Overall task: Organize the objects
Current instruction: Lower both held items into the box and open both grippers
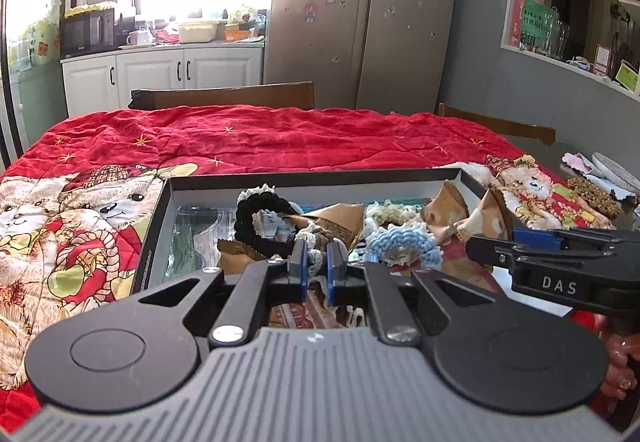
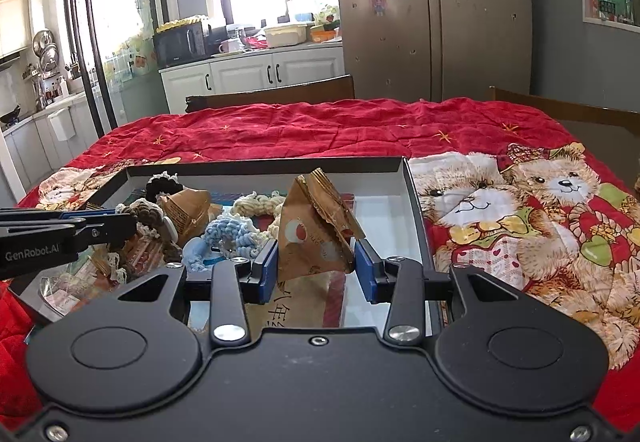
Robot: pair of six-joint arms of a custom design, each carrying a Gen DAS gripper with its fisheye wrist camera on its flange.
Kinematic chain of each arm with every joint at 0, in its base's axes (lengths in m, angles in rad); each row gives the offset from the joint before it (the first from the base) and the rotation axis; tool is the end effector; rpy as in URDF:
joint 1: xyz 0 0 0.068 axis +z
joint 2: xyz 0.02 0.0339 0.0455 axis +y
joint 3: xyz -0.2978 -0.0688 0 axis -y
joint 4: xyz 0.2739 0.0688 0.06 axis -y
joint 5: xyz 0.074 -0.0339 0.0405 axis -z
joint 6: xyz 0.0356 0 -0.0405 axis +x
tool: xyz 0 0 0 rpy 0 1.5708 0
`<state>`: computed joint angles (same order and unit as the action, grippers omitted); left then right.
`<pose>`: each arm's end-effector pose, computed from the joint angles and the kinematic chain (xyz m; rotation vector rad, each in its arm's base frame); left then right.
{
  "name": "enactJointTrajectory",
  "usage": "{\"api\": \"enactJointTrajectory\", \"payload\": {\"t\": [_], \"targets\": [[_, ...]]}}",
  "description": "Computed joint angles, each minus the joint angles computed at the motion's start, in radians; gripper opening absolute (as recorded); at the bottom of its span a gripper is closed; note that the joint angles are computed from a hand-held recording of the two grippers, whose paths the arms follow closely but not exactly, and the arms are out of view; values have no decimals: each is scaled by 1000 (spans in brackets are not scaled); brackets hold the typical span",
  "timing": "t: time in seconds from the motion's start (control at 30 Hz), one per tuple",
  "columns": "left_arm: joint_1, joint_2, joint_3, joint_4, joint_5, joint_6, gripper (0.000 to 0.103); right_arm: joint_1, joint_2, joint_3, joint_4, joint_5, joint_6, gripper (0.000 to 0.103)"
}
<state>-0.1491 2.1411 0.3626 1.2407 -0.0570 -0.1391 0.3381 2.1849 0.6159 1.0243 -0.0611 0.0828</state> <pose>0.2743 -0.0392 0.0277 -0.0236 2.1095 -0.1125 0.3255 0.1167 0.0263 -0.3075 2.1081 0.3143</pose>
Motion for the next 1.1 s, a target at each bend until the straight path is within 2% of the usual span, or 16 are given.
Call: {"api": "enactJointTrajectory", "payload": {"t": [0.63,1.1], "targets": [[-18,23,33,-54,-55,29,11,14,30,38,-43,15,-15,39],[-40,50,54,-66,-118,57,12,37,49,52,-39,77,-64,39]]}}
